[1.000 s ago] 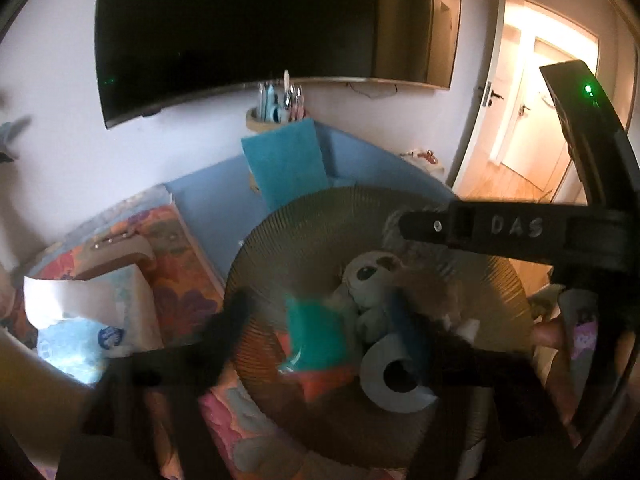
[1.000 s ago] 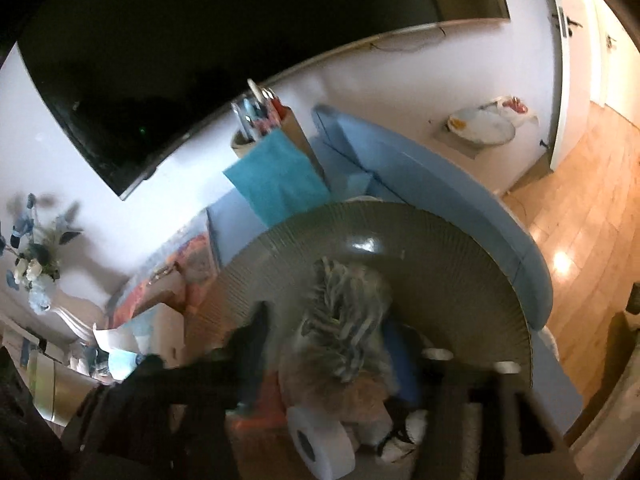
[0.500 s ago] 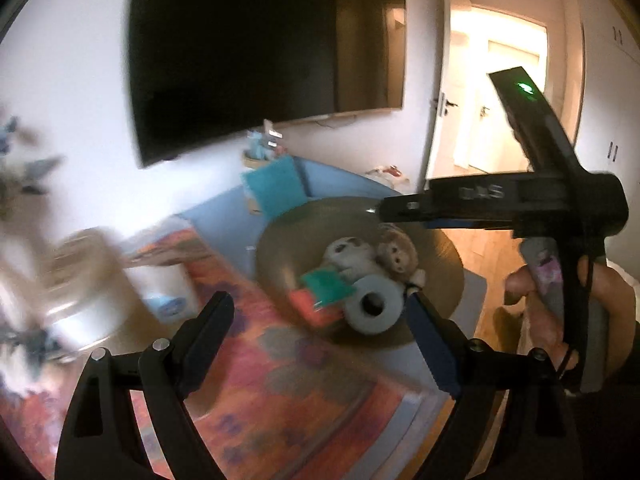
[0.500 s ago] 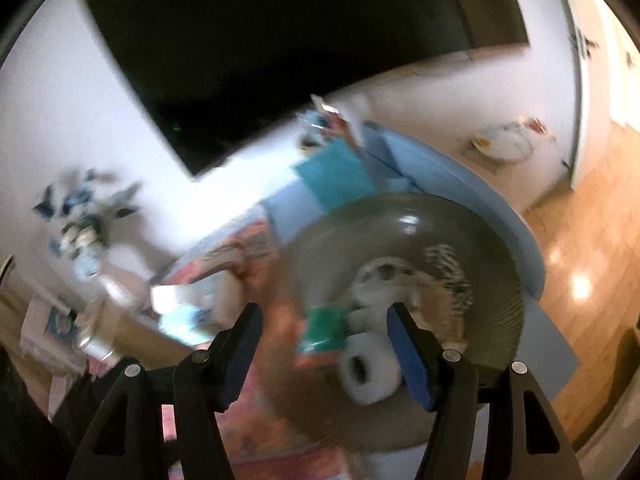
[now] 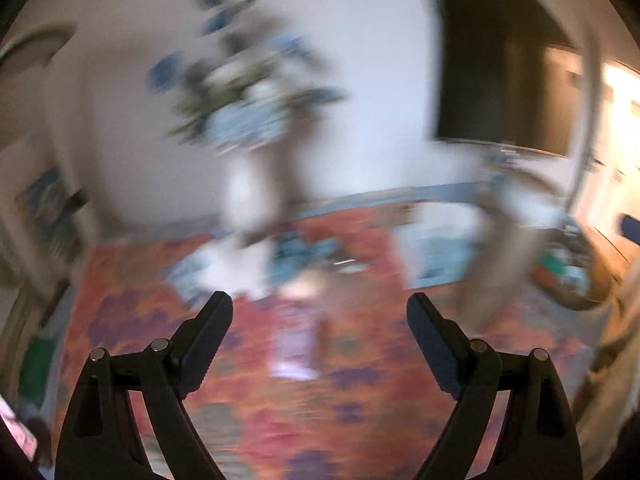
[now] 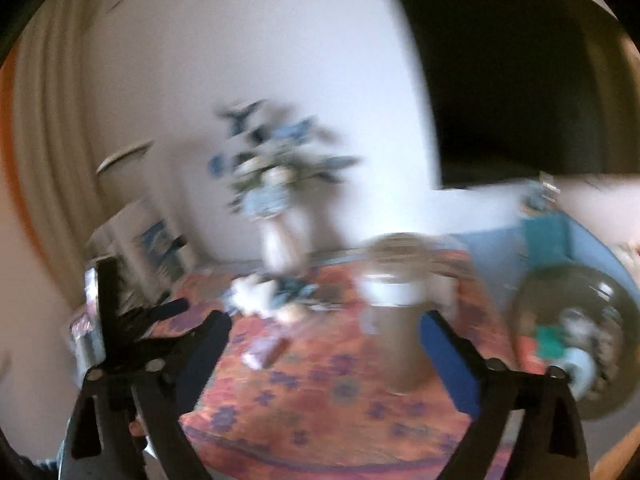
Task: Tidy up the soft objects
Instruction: 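Return both tools over the quilt near the wipes pack and Dofi pouch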
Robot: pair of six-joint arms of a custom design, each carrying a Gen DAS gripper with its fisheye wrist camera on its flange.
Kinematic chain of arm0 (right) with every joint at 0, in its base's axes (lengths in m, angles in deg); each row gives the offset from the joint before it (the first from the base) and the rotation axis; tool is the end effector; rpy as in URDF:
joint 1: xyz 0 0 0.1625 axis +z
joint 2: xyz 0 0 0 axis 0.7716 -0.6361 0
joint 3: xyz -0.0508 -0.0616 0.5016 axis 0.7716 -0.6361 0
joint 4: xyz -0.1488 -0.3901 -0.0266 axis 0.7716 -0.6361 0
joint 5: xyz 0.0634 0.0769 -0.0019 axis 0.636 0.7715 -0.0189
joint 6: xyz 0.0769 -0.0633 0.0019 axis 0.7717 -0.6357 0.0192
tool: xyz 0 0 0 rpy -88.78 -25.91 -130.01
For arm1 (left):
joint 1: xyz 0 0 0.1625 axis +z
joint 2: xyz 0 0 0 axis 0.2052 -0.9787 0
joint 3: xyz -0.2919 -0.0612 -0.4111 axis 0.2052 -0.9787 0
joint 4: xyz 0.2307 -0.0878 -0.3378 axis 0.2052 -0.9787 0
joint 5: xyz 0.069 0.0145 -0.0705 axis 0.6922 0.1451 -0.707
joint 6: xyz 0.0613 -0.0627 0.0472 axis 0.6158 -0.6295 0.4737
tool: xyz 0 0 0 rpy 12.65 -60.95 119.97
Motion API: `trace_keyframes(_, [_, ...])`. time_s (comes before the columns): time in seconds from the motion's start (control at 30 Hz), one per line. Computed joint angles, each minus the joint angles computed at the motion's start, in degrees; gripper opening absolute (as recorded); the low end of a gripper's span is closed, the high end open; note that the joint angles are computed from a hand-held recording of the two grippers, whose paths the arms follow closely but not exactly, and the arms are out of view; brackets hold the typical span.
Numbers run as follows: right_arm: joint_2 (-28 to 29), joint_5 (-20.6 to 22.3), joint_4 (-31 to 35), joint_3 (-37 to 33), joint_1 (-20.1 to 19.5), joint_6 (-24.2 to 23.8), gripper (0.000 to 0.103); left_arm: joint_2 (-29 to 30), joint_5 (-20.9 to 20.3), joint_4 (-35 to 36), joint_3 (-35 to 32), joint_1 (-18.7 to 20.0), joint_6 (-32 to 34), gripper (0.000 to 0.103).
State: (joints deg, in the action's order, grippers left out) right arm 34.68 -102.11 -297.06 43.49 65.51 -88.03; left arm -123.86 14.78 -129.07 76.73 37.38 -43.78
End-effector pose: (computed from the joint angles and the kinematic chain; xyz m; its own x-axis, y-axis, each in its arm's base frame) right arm 0.3383 -0.4412 0.1266 -0.7350 -0.5394 0.4109 -0.6746 0.5201 -0.5239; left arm -0.0845 -0.4375 0.2884 -0.7056 -0.1171 -0.6989 0.5251 0.5760 -0.6265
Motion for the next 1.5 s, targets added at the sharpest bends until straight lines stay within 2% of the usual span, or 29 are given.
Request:
trace_keyframes(0.07, [4.2,0.1,2.1,-2.8,2.0,-1.5,0.101,1.0,0.0,-5.0,-1.0,4.6,3.5,0.088])
trace_keyframes(0.13, [8.7,-2.3,5.0,-6.7,3.7,-2.2,0.101,1.9,-0.7,-6.8,-2.5,9.2,5.0,0.088])
trace_keyframes(0.23, [15.7,-6.1,7.3,-12.4,5.0,-4.1,0.101,2.2,-5.1,-7.6,-4.4,15.7,5.2,0.088])
trace_keyframes(0.33, [21.3,-9.5,8.8,-17.4,4.6,-4.9,0.101,2.2,-7.6,-7.8,-5.1,19.4,3.6,0.088])
trace_keyframes(0.4, [24.6,-12.0,9.0,-20.5,3.8,-5.2,0.101,0.6,-8.2,-2.8,-5.8,20.6,-0.4,0.088])
trace_keyframes(0.47, [26.8,-13.8,9.2,-22.5,2.8,-5.3,0.101,-0.8,-10.8,-2.4,-5.6,21.8,-2.7,0.088])
trace_keyframes(0.63, [29.4,-14.9,7.3,-23.5,0.8,-5.5,0.101,-2.1,-13.5,-1.8,-5.3,23.5,-4.9,0.088])
trace_keyframes(0.77, [29.1,-14.2,6.3,-23.1,0.3,-3.7,0.101,-3.2,-16.6,5.6,-6.8,25.3,-8.2,0.088])
trace_keyframes(0.83, [29.0,-14.7,7.9,-23.5,0.1,-2.5,0.102,-3.3,-17.3,7.1,-7.0,25.8,-9.0,0.088])
trace_keyframes(0.9, [28.8,-15.4,9.9,-24.1,0.0,-1.1,0.102,-3.2,-16.9,7.5,-7.0,25.7,-9.5,0.088])
trace_keyframes(1.2, [28.5,-15.4,11.2,-24.1,-0.3,0.5,0.102,-1.9,-12.8,8.5,-7.1,24.7,-8.8,0.088])
trace_keyframes(1.5, [28.8,-15.8,12.3,-24.7,-0.1,0.6,0.102,-2.1,-12.9,8.7,-7.2,24.8,-8.8,0.089])
